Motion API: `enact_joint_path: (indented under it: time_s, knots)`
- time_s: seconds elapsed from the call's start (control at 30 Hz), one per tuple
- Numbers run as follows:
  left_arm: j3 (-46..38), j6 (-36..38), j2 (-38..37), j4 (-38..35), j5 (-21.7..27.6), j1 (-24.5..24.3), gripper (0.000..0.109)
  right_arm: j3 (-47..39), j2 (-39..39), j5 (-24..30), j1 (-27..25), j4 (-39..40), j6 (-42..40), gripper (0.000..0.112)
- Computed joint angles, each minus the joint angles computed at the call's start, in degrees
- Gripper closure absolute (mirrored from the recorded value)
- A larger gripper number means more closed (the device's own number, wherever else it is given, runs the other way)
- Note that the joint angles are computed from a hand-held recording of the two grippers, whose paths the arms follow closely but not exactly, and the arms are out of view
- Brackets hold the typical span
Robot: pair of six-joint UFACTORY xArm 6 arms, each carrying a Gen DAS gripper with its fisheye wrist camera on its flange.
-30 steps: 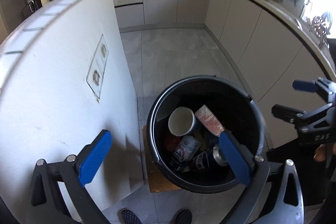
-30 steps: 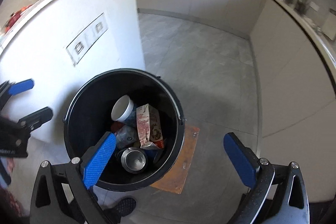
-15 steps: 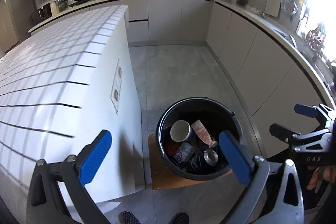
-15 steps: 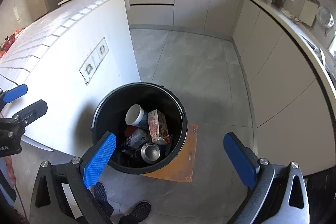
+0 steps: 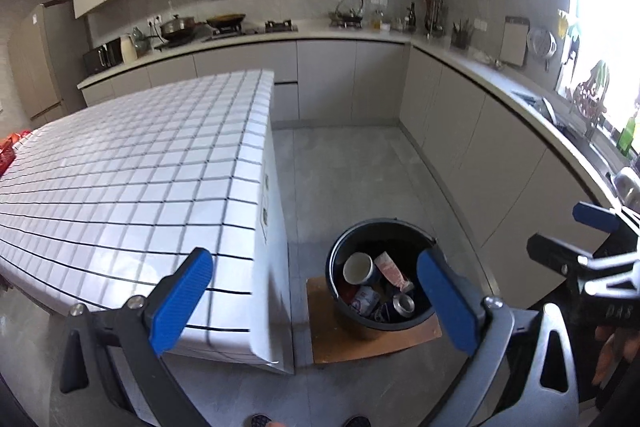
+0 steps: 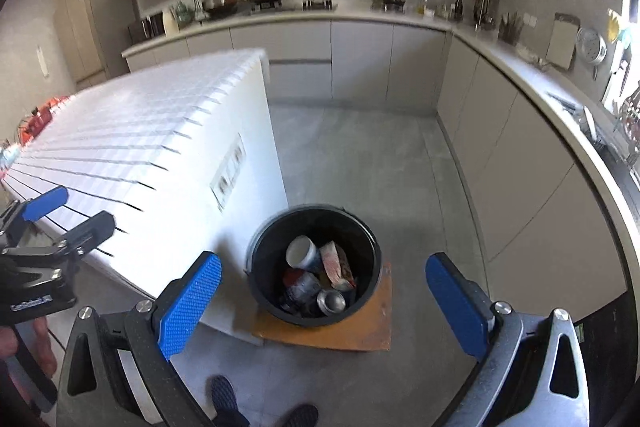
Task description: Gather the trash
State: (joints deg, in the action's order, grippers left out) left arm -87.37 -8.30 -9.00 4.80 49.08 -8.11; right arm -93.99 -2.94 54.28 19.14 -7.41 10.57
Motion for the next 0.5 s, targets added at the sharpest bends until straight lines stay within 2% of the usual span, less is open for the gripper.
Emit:
enact_joint_path:
  time_s: [0.13, 0.5]
  knots:
    - [-0.48, 0.92, -1.24, -0.67, -0.71, 0.47, 0.006, 0.19, -2.08, -0.64, 2.85, -3.24, 2.54, 0.009]
    - [0.62, 2.3, -4.34, -3.44, -3.28, 2.55, 0.006, -1.31, -4.69, 0.92, 6.65, -8.49, 6.77, 0.009]
